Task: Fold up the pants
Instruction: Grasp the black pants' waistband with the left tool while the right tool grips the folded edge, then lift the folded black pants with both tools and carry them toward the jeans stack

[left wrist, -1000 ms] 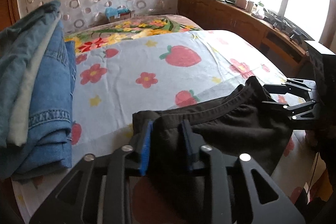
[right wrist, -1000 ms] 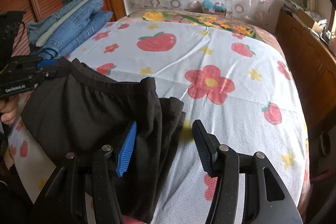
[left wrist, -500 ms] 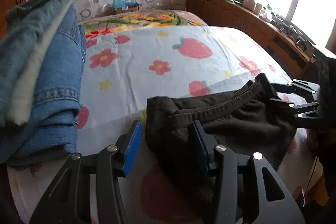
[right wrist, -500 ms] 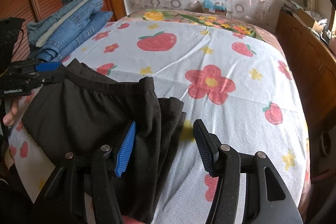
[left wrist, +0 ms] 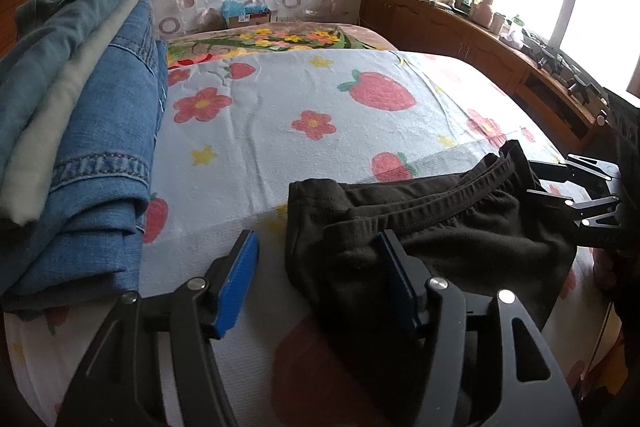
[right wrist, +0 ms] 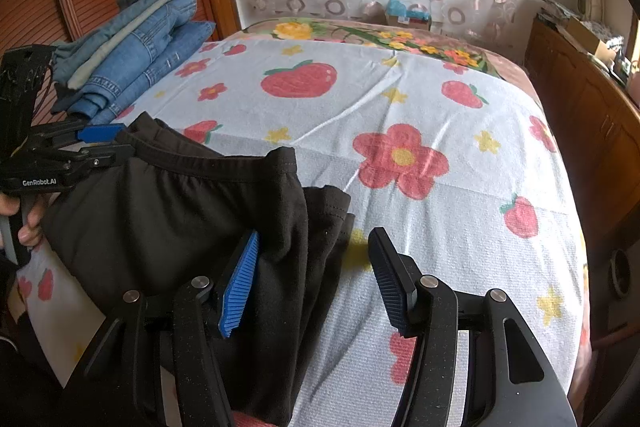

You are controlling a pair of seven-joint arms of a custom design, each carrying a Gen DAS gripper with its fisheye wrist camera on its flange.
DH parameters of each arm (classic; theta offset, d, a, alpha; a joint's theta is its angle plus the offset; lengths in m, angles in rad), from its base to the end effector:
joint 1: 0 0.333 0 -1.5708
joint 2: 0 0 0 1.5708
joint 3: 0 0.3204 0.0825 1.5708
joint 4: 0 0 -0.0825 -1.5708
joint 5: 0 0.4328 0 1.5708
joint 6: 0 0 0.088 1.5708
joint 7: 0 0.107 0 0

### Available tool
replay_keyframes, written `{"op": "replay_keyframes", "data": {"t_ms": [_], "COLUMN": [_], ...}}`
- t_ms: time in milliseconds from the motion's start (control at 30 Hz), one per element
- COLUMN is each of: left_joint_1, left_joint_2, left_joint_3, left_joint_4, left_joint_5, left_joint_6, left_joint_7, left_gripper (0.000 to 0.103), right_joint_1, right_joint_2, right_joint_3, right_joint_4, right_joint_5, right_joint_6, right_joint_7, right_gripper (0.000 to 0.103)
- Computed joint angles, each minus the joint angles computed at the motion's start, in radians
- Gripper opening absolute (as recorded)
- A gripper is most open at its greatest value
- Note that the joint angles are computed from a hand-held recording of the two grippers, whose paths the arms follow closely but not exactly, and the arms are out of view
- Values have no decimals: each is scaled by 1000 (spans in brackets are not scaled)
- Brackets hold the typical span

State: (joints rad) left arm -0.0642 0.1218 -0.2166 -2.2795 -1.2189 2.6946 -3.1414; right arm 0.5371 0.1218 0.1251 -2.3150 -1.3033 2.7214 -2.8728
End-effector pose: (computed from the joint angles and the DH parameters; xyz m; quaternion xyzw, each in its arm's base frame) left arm 0.5590 -0.1292 0.2863 -0.3586 0.8651 -0.3442 0.0676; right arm 0.4181 0.3714 0.2704 -0.6561 0.6744 -0.2315 0.2471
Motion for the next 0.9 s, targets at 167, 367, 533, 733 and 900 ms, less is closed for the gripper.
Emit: {"op": "replay_keyframes", "data": {"t_ms": [167, 367, 533, 733, 900], "left_joint_1": [0, 0, -1, -2, 8], "left_joint_2": [-1, -3, 1, 0, -14], "left_joint_3": [-1, -1, 1, 0, 10], "left_joint_4": [-2, -5, 1, -1, -8], "left_joint_5": [-2, -3, 1, 7, 62], "left_joint_6": [2, 0, 0, 5, -68], "left_joint_7": [2, 2, 0, 1, -52], "left_gripper": [61, 61, 61, 61, 47], "right_joint_1": [-1, -6, 14, 9, 10], "right_joint_2": [3, 40, 43, 49, 52], "right_joint_3": [0, -14, -32, -30, -43], "right_joint_4": [4, 49, 52, 61, 62], "right_joint_5": [16, 109, 60, 51, 31], "right_joint_6": [-2, 26, 26, 72, 103], "right_joint_7": [-24, -144, -93, -104, -83], "right_gripper": [57, 57, 56, 29, 25]}}
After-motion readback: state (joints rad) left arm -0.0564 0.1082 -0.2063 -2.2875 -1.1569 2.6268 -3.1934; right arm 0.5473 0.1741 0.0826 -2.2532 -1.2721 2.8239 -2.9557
